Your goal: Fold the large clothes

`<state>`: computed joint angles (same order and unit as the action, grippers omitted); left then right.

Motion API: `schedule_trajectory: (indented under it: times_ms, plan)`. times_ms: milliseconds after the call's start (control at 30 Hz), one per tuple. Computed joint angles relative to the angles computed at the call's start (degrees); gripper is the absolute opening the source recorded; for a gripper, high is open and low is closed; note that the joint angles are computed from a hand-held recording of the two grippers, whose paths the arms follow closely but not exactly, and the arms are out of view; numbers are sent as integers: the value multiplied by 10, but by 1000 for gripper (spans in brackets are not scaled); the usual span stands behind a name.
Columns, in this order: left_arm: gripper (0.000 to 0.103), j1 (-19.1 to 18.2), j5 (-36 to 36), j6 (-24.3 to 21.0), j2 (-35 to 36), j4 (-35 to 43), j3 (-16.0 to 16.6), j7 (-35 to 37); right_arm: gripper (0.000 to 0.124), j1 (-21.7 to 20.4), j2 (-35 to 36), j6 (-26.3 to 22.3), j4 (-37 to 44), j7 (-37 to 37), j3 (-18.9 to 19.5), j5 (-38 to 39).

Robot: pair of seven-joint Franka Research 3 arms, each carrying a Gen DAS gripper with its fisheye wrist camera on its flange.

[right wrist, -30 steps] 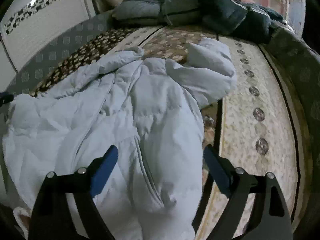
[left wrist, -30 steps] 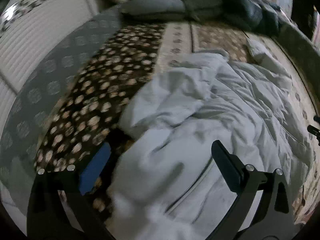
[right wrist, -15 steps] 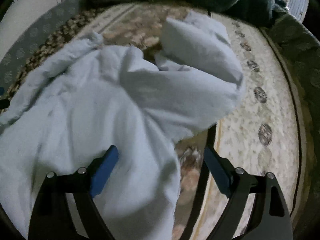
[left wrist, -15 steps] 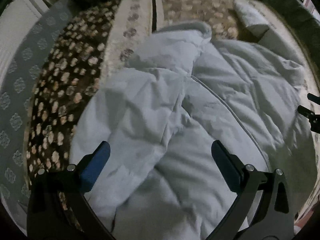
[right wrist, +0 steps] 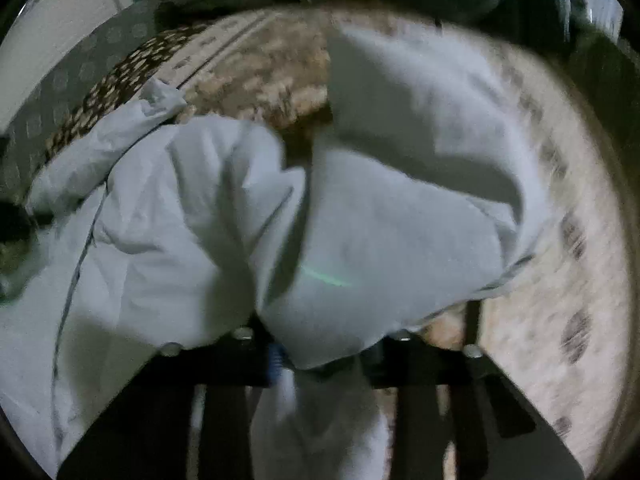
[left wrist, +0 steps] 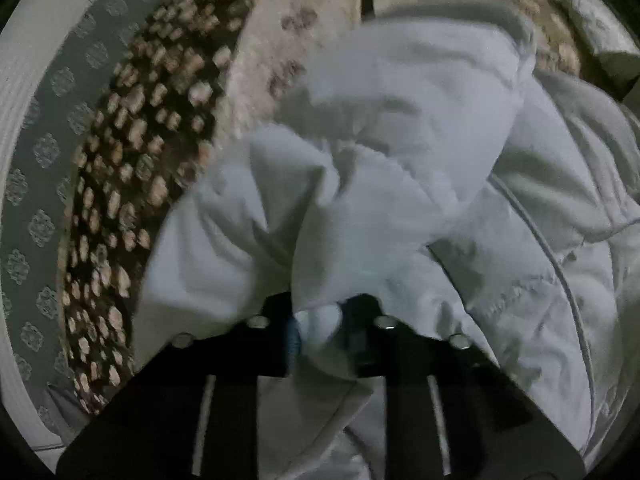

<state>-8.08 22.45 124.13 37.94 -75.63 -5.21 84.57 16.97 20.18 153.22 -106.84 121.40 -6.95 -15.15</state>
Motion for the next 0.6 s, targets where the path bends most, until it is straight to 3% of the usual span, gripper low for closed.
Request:
schedule_trajectory:
  times_ms: [100, 200, 300, 367, 400, 500, 600]
  plan:
    - [8, -1, 11, 34, -25, -21, 3, -16, 20, 45, -21, 0, -14, 61, -43, -122]
    - [7, 0, 10, 60, -46, -34, -7, -4, 19, 61, -57, -8, -47, 140, -68, -239]
    - [7, -1, 12, 83, -64, -46, -14, 23, 17, 38, -97, -26, -96, 199, -73, -272]
    - [7, -8, 27, 92, -75, -54, -10, 31, 10, 31, -126, -69, -127, 271, -82, -332]
    - [7, -8, 28, 93, -77, -56, -11, 37, 10, 17, -142, -77, -147, 296, -84, -326]
    - [7, -2, 5, 80, -62, -37, -22, 68, 9, -42, -169, -10, -188, 220, -68, -195]
    - [12, -2, -9, 77, -66, -60, -28, 90, 15, -44, -171, -77, -149, 152, -34, -192]
